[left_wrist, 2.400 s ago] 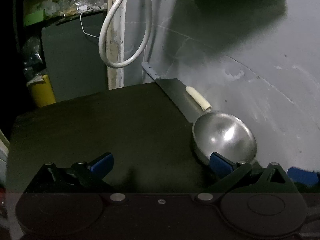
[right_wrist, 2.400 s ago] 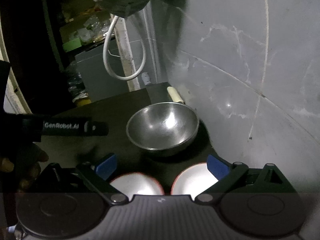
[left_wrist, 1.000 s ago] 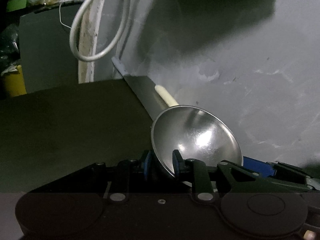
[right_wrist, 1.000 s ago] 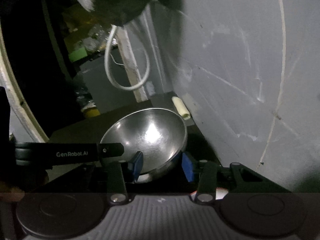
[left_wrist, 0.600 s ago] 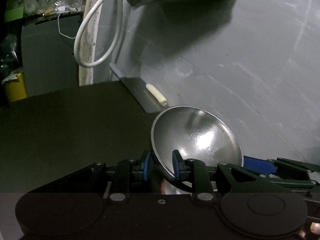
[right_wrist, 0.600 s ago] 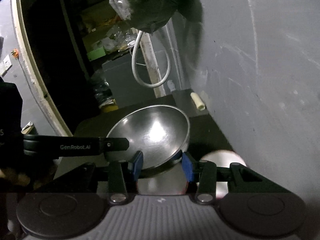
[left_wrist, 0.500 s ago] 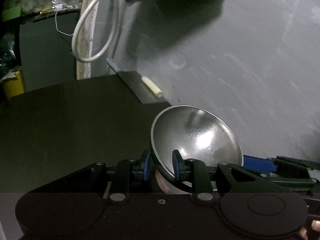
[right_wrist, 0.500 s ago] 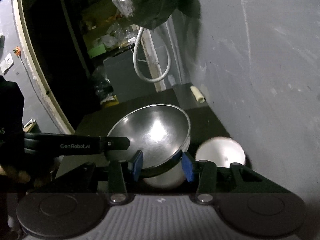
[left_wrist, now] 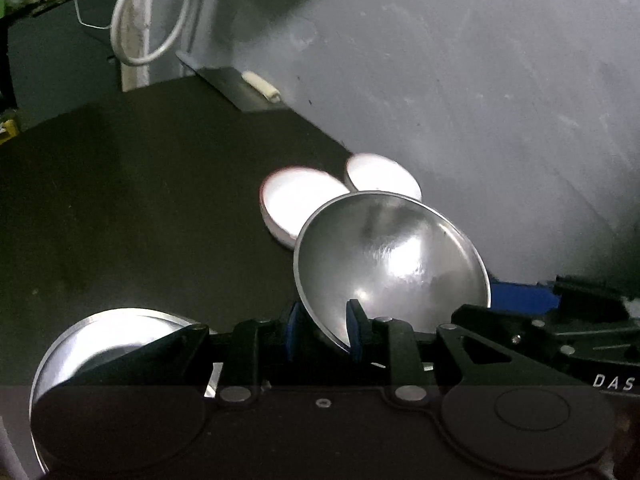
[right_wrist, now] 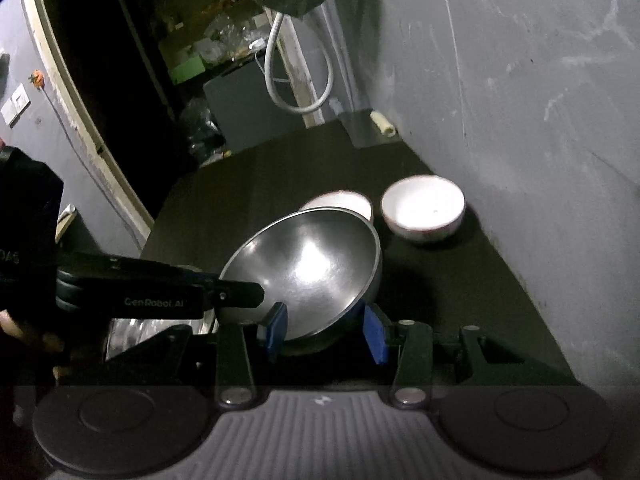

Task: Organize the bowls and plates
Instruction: 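Carry the steel saucepan beside the stacked plates and lower it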

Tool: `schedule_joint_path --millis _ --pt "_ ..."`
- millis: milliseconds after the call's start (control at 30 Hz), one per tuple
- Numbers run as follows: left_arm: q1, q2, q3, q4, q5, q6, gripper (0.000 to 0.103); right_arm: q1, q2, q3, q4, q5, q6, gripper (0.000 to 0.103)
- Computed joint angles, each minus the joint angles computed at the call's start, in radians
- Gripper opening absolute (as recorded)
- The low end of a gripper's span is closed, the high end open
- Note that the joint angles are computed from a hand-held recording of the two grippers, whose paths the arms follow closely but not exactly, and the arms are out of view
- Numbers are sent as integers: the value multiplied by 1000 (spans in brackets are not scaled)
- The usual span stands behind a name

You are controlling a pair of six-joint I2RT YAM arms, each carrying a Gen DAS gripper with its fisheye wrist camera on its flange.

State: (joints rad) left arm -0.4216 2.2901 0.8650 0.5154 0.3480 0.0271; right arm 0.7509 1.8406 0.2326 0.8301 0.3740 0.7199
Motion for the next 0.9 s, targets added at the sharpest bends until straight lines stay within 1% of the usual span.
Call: schedule_joint_path --millis 200,333,500,700,900 --pt "-4 -16 -52 -25 12 56 27 100 -34 -34 -69 19 101 48" --pt "-15 -17 -67 -44 8 75 26 152 -39 -46 -92 31 164 48" --pt "-21 -28 -103 -58 2 96 26 195 -39 -62 -107 19 216 48" --pt "-31 -43 -153 -47 -3 131 26 232 -42 -70 -129 26 264 48" --pt "-35 -49 -169 -35 -5 133 27 238 -40 -70 -137 28 274 47"
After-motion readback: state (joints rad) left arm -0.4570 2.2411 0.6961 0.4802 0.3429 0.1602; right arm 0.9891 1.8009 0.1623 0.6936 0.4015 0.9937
